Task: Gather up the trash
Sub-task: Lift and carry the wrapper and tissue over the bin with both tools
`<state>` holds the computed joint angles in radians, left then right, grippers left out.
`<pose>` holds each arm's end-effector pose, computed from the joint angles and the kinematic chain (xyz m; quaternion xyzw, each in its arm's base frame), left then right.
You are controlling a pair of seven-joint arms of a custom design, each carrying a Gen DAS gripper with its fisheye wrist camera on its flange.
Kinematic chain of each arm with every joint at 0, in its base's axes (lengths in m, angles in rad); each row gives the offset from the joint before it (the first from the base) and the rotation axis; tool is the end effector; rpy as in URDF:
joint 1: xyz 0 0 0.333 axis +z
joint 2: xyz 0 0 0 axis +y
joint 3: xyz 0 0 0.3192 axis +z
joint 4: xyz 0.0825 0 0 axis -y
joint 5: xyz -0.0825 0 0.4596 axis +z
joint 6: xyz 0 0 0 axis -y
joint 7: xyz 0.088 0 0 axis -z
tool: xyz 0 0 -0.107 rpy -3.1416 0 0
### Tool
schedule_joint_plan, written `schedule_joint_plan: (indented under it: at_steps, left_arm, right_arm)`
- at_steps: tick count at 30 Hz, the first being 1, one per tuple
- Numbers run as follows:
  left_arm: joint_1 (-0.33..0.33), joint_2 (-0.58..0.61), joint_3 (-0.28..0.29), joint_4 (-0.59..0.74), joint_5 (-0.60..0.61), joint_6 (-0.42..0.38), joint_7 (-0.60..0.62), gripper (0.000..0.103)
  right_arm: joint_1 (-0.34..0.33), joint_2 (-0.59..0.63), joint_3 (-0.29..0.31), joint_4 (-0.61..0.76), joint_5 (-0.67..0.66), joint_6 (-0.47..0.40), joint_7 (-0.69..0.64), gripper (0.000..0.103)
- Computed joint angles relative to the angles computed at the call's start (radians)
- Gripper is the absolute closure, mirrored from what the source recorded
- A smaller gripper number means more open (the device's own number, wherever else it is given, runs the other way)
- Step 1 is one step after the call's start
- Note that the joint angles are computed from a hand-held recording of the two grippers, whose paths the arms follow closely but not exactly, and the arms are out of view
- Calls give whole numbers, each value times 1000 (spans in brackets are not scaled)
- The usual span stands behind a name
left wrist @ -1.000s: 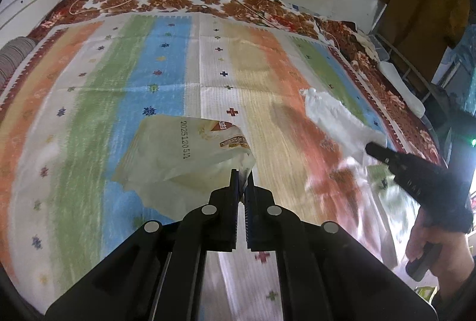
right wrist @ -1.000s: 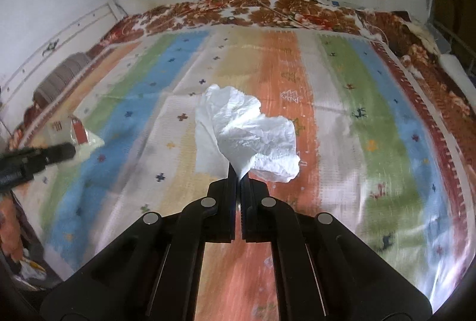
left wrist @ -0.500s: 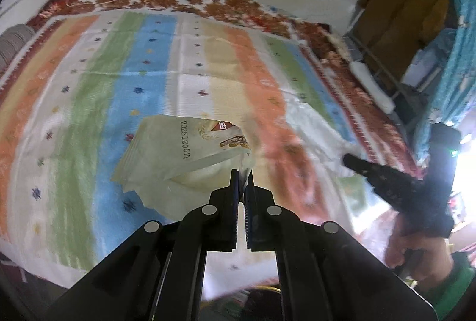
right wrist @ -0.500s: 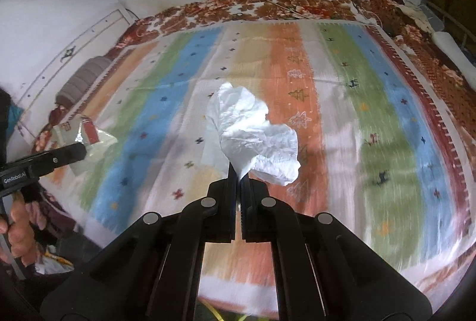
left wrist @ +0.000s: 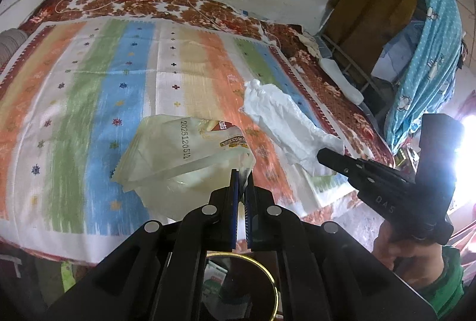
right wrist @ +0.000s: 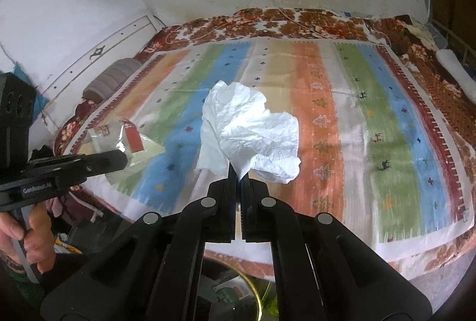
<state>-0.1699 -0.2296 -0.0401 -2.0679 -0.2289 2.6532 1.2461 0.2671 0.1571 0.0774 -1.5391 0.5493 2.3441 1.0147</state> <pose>0.5983 -0.1231 0.6106 -0.7278 0.5549 -0.3843 0.1214 0.6884 0.2508 0.6301 -0.8207 0.4129 -0.0811 0.3865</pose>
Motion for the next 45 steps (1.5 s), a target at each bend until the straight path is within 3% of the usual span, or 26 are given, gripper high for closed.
schedule_joint_plan:
  at_steps: [7,28,38,41,45]
  left_arm:
    - [-35,-96,16,-90,-43,6,-27,100]
    - [-161,-285,65,-303,49,106,-188,100]
    - [-200,-306,67,-349,77,94,-250,100]
    - [-190,-301,49,-357,88,59,-295,99]
    - [-220,-284,70,-359,45,32,-280,99]
  right_arm:
    - [1,-121,-2,-138,24,11,-39,102]
    - [31,-358,-12,-449,56,25,-91,102]
    - [25,-434,-1,-581,0,-1,-46,102]
    - [29,-461,3,-625,-18,-13,-41,102]
    - [27,-477,8,-660,-47,-36,-16,102]
